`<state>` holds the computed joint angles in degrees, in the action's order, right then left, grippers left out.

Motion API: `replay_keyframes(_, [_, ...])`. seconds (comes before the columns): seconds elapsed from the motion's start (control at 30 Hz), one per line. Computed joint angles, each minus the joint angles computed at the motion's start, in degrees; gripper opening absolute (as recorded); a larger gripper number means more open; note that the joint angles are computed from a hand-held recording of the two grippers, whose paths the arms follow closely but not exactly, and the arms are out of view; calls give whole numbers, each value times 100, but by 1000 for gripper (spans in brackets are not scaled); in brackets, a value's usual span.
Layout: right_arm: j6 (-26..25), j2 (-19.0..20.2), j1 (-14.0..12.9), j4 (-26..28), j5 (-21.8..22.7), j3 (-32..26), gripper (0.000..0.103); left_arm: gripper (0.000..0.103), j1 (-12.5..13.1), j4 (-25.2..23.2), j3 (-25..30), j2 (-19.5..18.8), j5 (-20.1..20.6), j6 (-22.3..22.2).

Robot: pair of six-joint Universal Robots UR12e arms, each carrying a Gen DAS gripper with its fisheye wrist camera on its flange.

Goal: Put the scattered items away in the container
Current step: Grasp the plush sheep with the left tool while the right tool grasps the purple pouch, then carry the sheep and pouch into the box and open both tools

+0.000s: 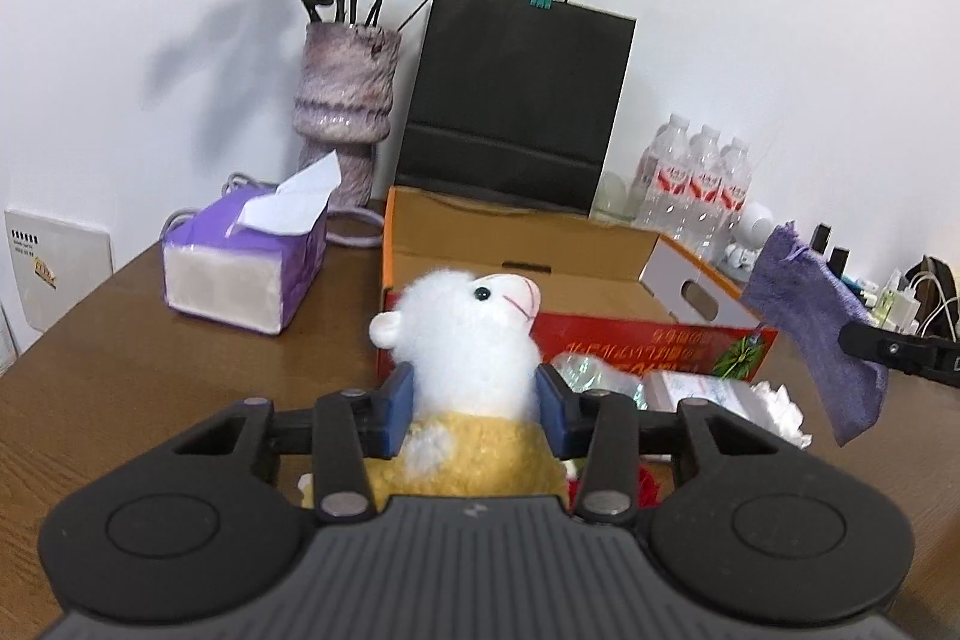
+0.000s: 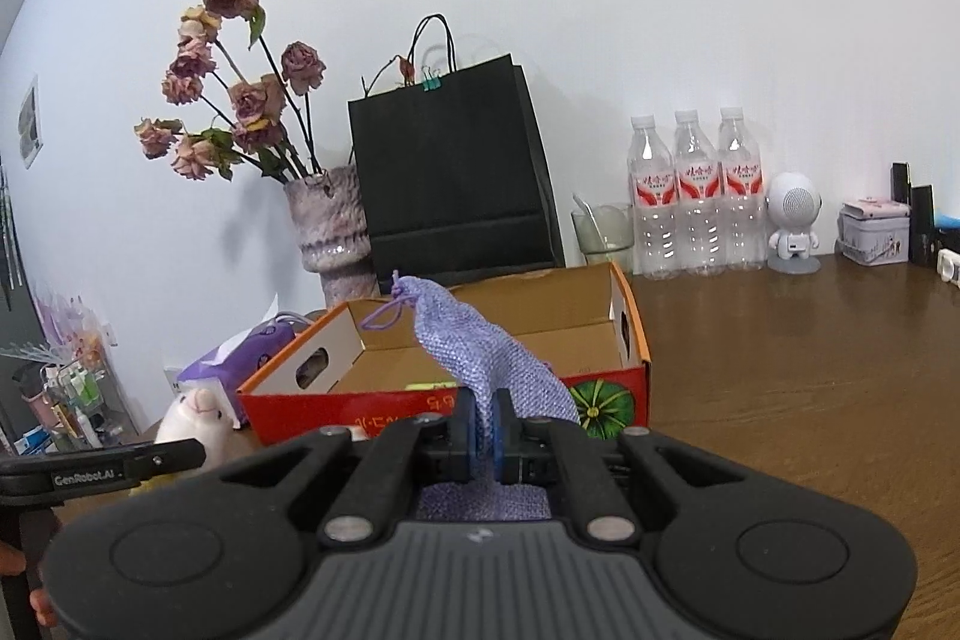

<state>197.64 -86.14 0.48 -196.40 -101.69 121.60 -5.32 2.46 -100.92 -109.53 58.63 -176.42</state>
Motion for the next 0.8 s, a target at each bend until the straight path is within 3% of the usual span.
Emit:
replay_keyframes(0.23, [-153,71,-4,-68,4,-156,4,43,-41,287,179,-59,-120,-167])
replay_keyframes(0.43, [-348,239,-50,-113,2,-496,4,43,-221,460,753,-318,-94,-410])
replay_keyframes(0.63, [-484,589,-163,-38,32,-996,4,43,-483,320,1547,-789,287,-952])
replay_keyframes(0.8, [-452,929,-305,109,166,-1324,4,43,-670,-135,2071,-1179,561,-930])
